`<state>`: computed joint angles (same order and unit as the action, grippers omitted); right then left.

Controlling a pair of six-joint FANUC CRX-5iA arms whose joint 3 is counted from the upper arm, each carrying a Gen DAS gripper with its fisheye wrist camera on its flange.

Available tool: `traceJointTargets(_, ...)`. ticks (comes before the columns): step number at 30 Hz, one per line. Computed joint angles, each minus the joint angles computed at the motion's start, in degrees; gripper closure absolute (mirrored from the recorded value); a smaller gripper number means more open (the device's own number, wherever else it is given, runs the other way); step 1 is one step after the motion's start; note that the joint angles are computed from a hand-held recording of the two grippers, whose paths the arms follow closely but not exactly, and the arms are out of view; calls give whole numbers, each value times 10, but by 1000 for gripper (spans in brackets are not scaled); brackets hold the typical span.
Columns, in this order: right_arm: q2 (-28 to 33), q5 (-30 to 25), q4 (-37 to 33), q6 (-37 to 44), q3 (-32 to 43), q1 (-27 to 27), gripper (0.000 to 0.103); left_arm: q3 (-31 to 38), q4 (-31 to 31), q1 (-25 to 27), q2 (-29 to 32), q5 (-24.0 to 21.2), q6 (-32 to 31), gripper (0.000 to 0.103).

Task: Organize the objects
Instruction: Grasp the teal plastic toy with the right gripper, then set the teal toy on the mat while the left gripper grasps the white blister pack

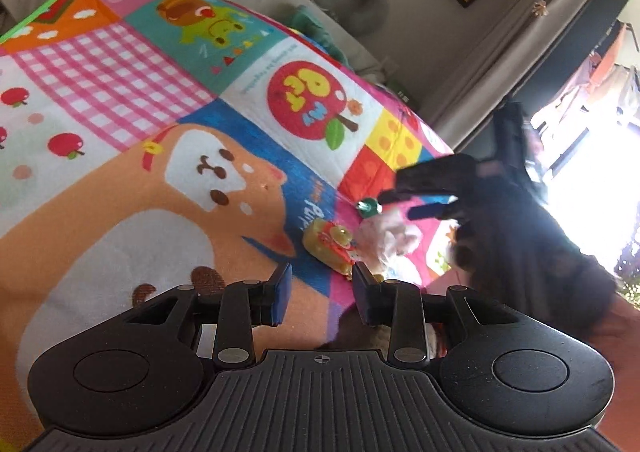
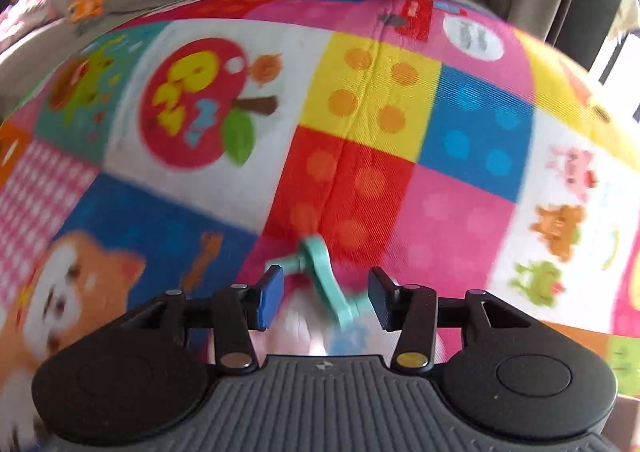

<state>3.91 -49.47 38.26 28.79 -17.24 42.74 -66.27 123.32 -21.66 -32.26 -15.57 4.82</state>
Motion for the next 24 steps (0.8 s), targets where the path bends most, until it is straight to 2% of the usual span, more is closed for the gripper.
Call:
traceJointTargets(4,60,23,-19,-4,34,-34,57,-2,-57,41,13,-36,41,67)
traceJointTargets(5,65,19,-53,22,46,-38,67,-2,-58,40,13,-35,41,67)
traceJointTargets(8,45,23,-104,61,42,-36,77,-3,-79,53,15,-45,52,67)
traceJointTargets(12,-11,3,-174,110,14,-14,80,-5,-142,82,12,-64,89,67)
traceJointTargets(16,-86,-16,-196,126,-44,41,85,-4,-223,114,5,-89,123,67)
traceJointTargets(21,-161,-42,-159,77,-101,108,88,-7,-320,143,-30,-101,167,67)
traceJointTargets(24,-227,-43,-120,20,-141,147,91,-9,-417,200,-61,-152,226,67)
